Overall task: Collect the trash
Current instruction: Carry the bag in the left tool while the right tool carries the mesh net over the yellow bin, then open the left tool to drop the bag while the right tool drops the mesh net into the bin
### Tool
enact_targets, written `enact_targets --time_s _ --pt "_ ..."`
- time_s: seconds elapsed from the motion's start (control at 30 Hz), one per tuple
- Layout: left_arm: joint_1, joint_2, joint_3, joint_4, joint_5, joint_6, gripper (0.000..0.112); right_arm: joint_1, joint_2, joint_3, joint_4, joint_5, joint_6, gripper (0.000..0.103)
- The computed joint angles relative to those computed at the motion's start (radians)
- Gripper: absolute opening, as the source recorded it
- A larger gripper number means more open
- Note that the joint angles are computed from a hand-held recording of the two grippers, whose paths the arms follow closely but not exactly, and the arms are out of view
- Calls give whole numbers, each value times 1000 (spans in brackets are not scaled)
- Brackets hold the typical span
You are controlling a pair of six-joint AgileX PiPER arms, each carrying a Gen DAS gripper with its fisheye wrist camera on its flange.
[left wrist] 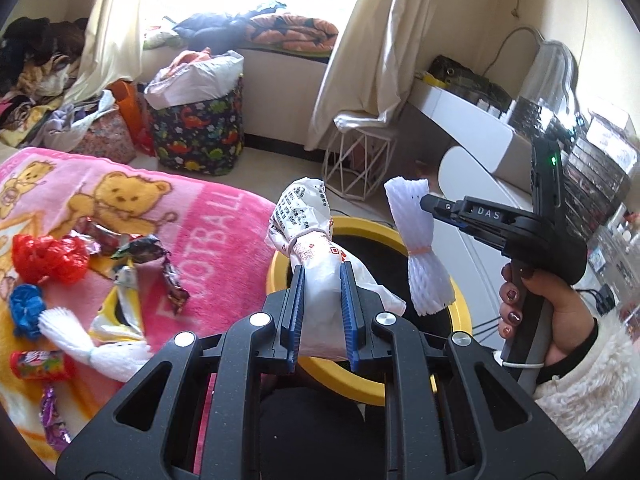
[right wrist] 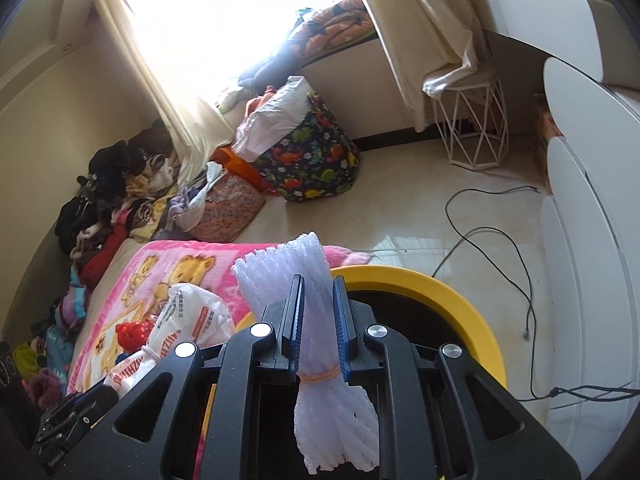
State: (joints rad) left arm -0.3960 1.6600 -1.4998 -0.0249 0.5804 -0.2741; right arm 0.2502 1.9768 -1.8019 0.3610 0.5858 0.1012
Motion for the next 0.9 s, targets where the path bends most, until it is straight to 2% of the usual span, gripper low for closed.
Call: enact_targets --time_s 0.3,0.37,0.4,0.43,0.5,0.57,0.63,0.7,0.9 --pt "-28 65 -40 -53 24 58 13 -24 -2 44 -16 -4 35 17" --pt "-34 81 -58 -44 44 42 16 -28 -4 49 -39 2 64 32" --pt "-35 85 -61 -22 47 16 29 -27 -1 42 -61 6 87 45" --pt "-33 82 -54 -10 41 -2 55 -25 2 31 -85 12 114 51" --pt "-32 59 -23 39 10 -54 75 -20 -7 40 -110 5 133 52" --pt "-30 40 -4 78 -5 -84 78 -8 -16 50 -139 -7 143 58" --pt "-33 20 15 150 -14 -146 88 1 -29 66 -152 -29 138 60" --pt "-32 4 25 204 -17 -194 92 20 -40 74 -179 -49 139 63" --pt "-13 -49 67 347 -25 -341 92 80 -78 97 -223 -123 99 72"
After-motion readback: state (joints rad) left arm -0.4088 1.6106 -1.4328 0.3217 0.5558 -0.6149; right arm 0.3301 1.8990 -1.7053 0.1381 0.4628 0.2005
